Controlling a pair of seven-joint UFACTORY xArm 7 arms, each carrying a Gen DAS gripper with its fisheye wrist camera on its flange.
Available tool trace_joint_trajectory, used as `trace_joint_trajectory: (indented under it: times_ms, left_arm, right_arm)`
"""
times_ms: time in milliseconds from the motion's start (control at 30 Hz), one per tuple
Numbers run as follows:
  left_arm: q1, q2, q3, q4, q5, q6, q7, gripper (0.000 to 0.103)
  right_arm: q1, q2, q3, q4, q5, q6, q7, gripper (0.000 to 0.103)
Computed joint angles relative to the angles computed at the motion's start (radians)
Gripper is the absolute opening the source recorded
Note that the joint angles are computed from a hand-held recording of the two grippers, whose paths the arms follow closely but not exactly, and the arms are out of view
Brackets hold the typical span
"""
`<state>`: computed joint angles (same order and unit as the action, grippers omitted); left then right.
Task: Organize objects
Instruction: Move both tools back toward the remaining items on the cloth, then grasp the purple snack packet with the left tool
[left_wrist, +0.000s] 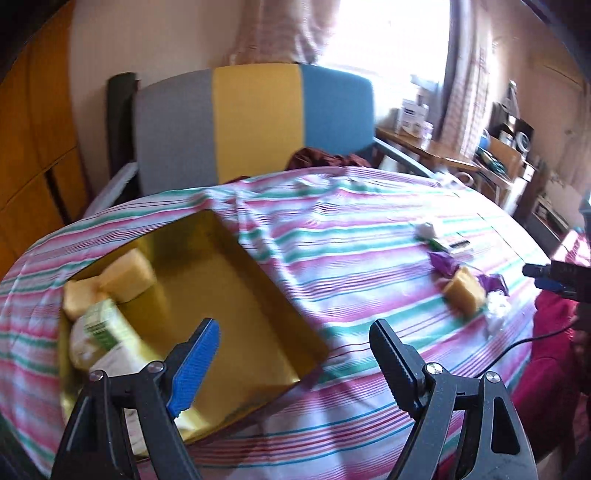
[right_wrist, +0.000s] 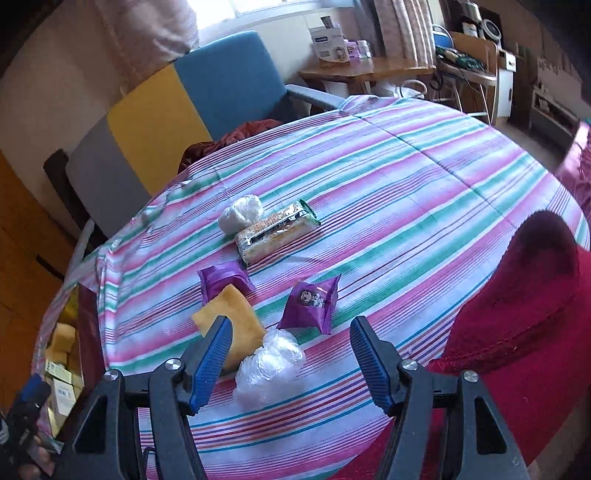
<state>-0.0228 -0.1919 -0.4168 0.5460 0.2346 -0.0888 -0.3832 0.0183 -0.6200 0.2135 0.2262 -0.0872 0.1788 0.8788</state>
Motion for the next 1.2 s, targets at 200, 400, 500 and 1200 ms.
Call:
trace_joint_trajectory:
  times_ms: [200,400,500,1200]
  left_arm:
    - [0.235,0.134,-0.26,0.135,0.268,0.037,-0.203,0.082]
    - [0.187,0.303,-0.264,0.258,0.381,0.113,-0.27,0.072]
    - [0.164,0.39,-0.288,0.326,0.298,0.159,-0.195,0.066]
    - [-0.327,0.894,-0.055,1.072,0.296,0.484,0.346,0.055]
  right_arm:
    - [0.066,0.008,-0.082,-0.04,0.069,-0.097,-0.028,0.067]
    - [0.108,0.025,-0.122,-0.049,0.116,-0.139,-0.074,0.067]
    - [0.129,0.021,-0.141,-0.057,0.137,-0.149,-0.096,0.067]
    - [0.341,0.025,-0.367,-0.098,0.24,-0.294,-0.24,0.067]
